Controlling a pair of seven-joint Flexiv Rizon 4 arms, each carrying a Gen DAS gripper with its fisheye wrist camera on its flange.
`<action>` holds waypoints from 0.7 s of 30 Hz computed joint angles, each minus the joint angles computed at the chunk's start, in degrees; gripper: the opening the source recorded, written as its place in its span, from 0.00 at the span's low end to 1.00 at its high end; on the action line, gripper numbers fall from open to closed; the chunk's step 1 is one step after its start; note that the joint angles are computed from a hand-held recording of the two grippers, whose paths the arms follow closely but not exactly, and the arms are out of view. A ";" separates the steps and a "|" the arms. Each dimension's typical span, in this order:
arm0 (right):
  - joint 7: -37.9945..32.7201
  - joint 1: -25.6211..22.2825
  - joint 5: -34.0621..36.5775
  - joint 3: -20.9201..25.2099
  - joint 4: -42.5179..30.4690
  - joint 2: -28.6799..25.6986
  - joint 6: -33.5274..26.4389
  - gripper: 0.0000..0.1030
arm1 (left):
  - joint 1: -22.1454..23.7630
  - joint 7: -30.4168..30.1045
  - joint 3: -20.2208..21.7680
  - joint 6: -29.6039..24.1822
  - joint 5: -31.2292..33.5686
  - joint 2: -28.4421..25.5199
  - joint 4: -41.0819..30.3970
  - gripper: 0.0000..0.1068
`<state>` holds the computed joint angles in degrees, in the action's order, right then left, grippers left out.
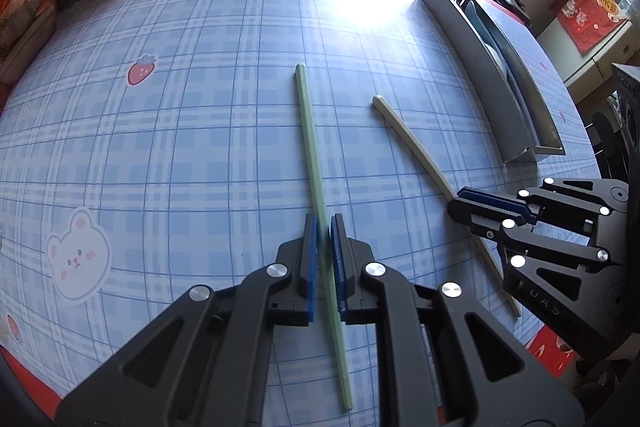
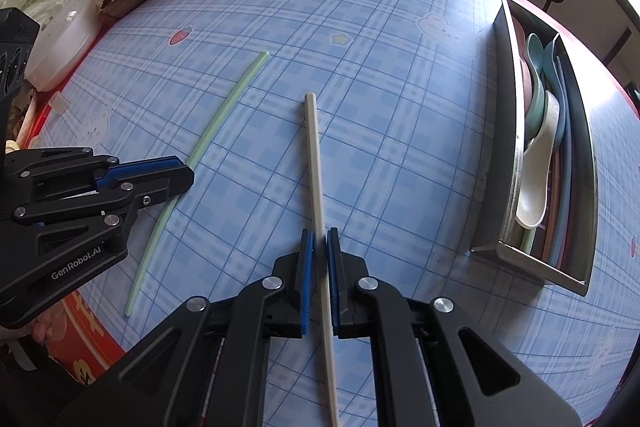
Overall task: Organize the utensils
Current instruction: 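Lift the green and beige chopsticks and carry them to the steel tray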
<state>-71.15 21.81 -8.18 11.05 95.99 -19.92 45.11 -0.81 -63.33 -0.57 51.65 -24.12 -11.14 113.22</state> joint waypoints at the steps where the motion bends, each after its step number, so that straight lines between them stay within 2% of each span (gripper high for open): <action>1: -0.05 -0.03 0.02 0.03 0.24 0.21 0.03 0.08 | 0.00 -0.04 -0.03 -0.09 -0.03 -0.04 -0.05 0.12; 4: -0.35 -0.34 0.90 0.20 0.03 0.15 0.10 0.07 | 0.39 0.78 -0.27 -0.89 -1.38 -0.28 -0.25 0.10; 10: -0.89 -3.19 9.37 1.69 0.78 1.87 1.48 0.06 | 2.46 2.15 -0.13 -6.46 -8.53 -0.06 -0.11 0.09; 21: -0.42 -5.09 17.42 2.19 6.59 7.25 5.61 0.06 | 2.69 2.88 0.77 -9.91 -13.14 2.56 2.33 0.09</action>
